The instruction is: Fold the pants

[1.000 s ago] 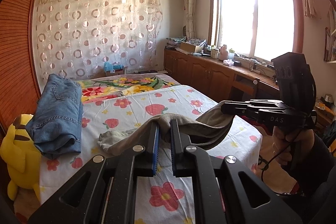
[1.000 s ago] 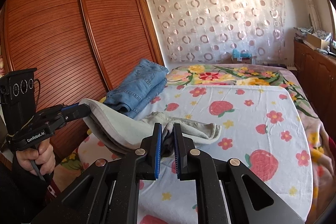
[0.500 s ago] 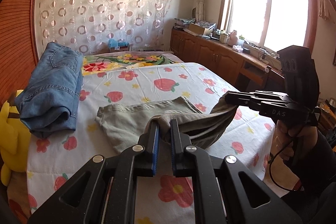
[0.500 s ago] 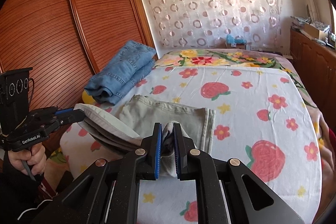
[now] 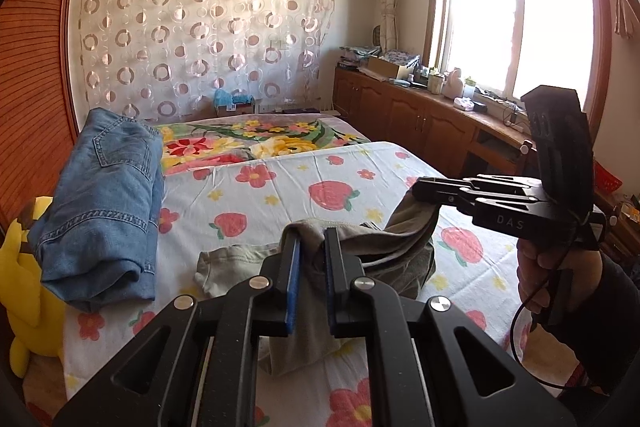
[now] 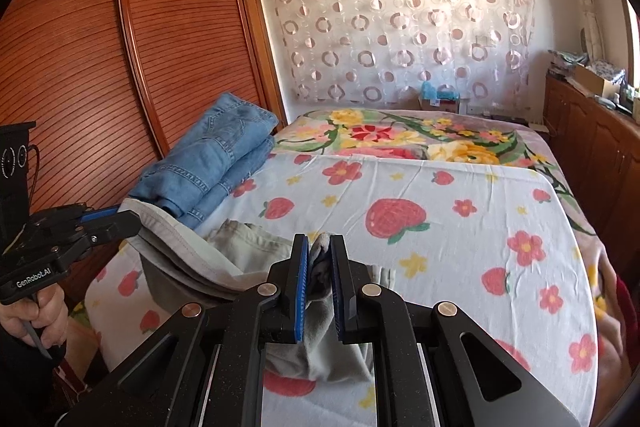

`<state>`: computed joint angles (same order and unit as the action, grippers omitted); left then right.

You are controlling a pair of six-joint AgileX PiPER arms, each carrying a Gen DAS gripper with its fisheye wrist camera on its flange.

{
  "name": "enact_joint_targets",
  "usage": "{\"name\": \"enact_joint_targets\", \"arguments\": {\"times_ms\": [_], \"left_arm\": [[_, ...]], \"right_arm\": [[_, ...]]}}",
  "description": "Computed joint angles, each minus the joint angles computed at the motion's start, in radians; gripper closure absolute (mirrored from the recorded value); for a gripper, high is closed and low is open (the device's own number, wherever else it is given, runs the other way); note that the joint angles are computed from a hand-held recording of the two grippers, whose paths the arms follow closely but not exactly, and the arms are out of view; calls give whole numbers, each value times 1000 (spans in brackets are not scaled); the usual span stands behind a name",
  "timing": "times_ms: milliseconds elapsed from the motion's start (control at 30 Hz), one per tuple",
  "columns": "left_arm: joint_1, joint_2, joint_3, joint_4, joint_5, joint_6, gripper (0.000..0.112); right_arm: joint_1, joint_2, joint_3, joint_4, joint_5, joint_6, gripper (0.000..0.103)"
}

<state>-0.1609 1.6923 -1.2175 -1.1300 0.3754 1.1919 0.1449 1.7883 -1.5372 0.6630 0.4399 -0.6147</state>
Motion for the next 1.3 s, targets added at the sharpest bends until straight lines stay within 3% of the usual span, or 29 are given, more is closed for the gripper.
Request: {"name": "enact_joint_targets", "arguments": {"times_ms": [300, 533, 733, 800, 867, 933, 1200, 1300], "left_arm": [[-16, 69, -44, 112, -65, -123, 99], [-10, 77, 0, 15, -91, -29, 66], [-7, 131, -31, 211, -35, -215, 64], [-10, 140, -23, 207, -39, -205, 64], [-11, 143, -9, 185, -49, -187, 42], [-2, 145, 2, 124, -35, -137, 31], [-5, 158, 7, 198, -50, -223, 31], [-5, 168, 3, 232, -51, -263, 31]], "right_arm": [[2, 109, -134, -93, 59, 107, 92], [24, 161, -214, -207, 114, 213, 92], [31, 166, -235, -257, 132, 241, 92], [31, 169, -241, -260, 136, 245, 92], [28, 171, -248, -260, 141, 245, 92], [32, 171, -257, -286, 144, 264, 92], [35, 127, -200, -307, 127, 262, 64], [37, 118, -179, -304, 152, 243, 64]]}}
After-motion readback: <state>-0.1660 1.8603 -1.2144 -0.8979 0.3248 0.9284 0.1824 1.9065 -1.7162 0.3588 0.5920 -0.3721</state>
